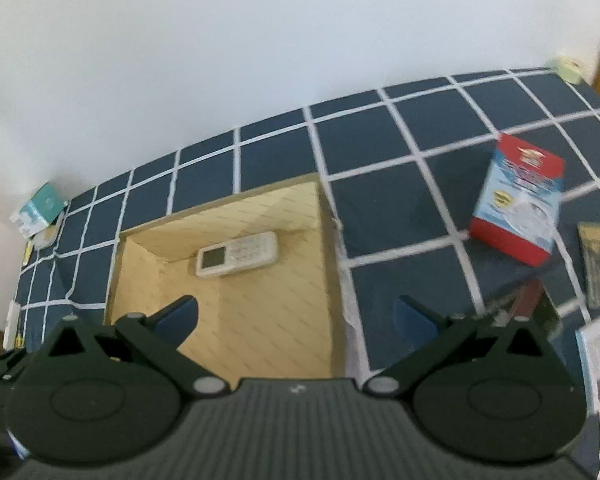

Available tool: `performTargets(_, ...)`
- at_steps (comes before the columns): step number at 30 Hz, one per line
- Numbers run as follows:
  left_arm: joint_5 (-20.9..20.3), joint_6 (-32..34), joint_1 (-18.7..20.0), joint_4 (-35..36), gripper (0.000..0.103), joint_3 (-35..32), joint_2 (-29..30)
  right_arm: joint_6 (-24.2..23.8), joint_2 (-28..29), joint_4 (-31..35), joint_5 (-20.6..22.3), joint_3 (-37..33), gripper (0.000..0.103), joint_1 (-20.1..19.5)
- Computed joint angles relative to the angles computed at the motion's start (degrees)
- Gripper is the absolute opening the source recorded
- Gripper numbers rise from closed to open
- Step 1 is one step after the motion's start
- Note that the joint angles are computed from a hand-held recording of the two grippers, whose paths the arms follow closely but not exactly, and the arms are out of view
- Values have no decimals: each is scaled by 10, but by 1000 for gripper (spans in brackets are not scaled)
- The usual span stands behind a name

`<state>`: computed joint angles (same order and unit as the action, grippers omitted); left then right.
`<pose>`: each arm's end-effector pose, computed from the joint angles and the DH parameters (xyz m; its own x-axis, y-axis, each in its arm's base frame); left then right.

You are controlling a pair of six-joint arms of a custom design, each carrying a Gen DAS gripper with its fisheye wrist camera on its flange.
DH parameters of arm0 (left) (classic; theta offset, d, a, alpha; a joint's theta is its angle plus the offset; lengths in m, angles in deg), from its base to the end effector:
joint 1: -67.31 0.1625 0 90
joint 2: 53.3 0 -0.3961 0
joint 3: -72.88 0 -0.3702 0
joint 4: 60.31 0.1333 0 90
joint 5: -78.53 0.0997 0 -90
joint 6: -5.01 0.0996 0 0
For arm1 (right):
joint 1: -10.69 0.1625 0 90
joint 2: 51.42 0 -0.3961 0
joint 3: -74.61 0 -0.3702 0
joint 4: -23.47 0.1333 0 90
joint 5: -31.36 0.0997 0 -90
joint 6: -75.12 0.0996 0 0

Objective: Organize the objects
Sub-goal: 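Withdraw the right gripper and move it toward the black red-striped case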

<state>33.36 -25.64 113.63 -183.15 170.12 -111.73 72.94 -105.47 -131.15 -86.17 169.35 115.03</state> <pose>-0.2587 -0.5656 0.1873 -0.7478 0.1003 -0.6562 0.3553 0.8955 -0.2680 0.2431 -0.5986 0.2015 -0.8963 -0.0716 0.4376 -0.2607 0.8835 -0.3893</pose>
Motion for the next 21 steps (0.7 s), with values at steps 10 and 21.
performTargets(10,-3,-2,-19,0,103,-15,34,-8,-54,-16,-25,50,103,-16)
performTargets(21,8,-107,-31,40,103,-95,129,-87,-76,65,-2,-1,103,-75)
